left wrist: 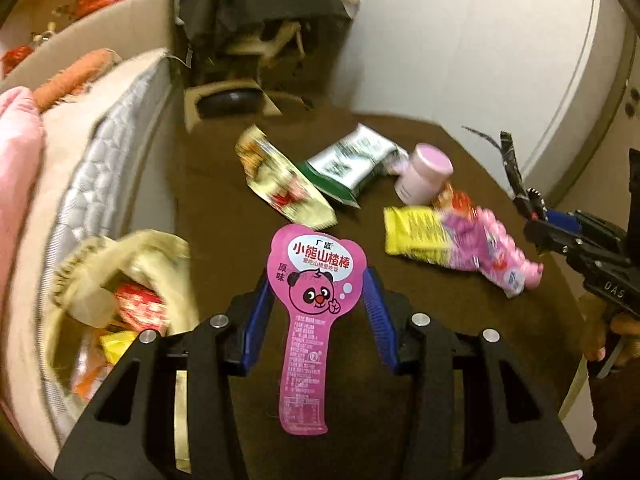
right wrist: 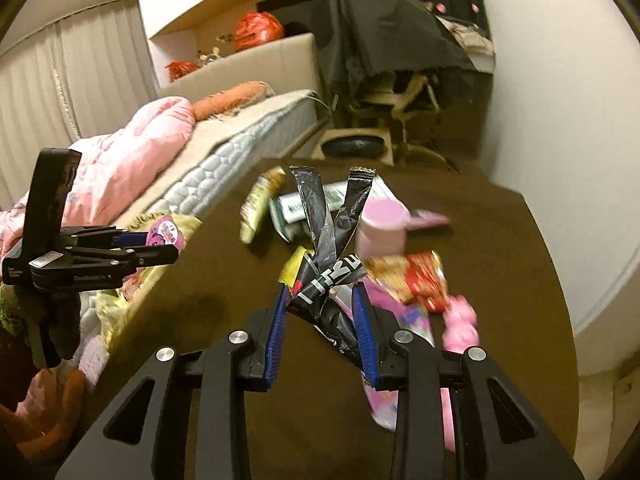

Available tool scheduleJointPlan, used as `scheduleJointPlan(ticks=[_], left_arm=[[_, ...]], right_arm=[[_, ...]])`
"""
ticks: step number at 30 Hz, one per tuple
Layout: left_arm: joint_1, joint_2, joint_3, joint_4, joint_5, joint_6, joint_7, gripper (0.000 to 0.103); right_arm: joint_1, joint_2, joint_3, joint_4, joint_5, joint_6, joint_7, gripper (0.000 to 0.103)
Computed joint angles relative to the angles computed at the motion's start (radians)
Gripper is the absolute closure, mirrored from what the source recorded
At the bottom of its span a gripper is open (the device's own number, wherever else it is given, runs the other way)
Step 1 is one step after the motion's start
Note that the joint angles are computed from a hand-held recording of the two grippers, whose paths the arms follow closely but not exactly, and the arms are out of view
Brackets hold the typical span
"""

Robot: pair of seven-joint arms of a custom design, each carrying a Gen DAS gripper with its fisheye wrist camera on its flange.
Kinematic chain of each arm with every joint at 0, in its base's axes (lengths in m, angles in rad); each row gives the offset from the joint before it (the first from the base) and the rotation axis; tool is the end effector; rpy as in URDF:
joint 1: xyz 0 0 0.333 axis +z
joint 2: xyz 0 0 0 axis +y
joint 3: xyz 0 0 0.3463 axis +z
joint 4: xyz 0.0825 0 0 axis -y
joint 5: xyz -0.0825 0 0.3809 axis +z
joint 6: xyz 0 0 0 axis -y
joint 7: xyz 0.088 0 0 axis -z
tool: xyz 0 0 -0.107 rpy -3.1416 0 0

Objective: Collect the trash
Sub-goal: 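Carry lollipop packet and black packet over yellow bag with both tools, then open both tools, dropping lollipop and black packets into yellow bag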

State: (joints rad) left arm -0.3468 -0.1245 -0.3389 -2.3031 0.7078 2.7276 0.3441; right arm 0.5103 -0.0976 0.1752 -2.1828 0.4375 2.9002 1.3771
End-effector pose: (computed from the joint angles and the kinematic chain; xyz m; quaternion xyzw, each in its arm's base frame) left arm 0.3883 -0.3554 0.4795 -0.6486 0.6800 -0.2821 0.1930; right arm 0.4446 0.3351 0.5554 -0.7868 0.4642 -0.0934 0.3959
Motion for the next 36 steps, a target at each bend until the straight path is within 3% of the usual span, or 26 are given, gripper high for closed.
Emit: scheduleJointPlan(ticks=[7,12,17,27,36], left_arm=[[0.061,-0.201,0.013,-0.148,-0.006,0.006,-0.085,0.060],[0.108,-0.344,0.028,-0.278,-0.059,0.031,-0.081,0.060],[0.124,-0.487,0.079,-0.435,-0.163,0.070,-0.046,0.060],[0.152,-0.588,0.128,-0.605,-0.334,0.176,0.037,0.060],[0.154,-0.674,0.156,-0.670,-0.411,0.180,0.117,0.060]], right_arm=[[0.035,0.113,0.037,0.163,-0.077,-0.012,0.042,0.073],[0.076,0.198,0.048,0.281,-0.164,-0.076,0.093,0.073],[0.132,0.279,0.051,0.385,-0.243,-0.121,0.129,0.073],[0.205,0.411,0.057,0.545,-0.273,-0.241,0.132,0.073],[0.243,0.501,0.068,0.649,-0.242,-0.299,0.113,0.073]])
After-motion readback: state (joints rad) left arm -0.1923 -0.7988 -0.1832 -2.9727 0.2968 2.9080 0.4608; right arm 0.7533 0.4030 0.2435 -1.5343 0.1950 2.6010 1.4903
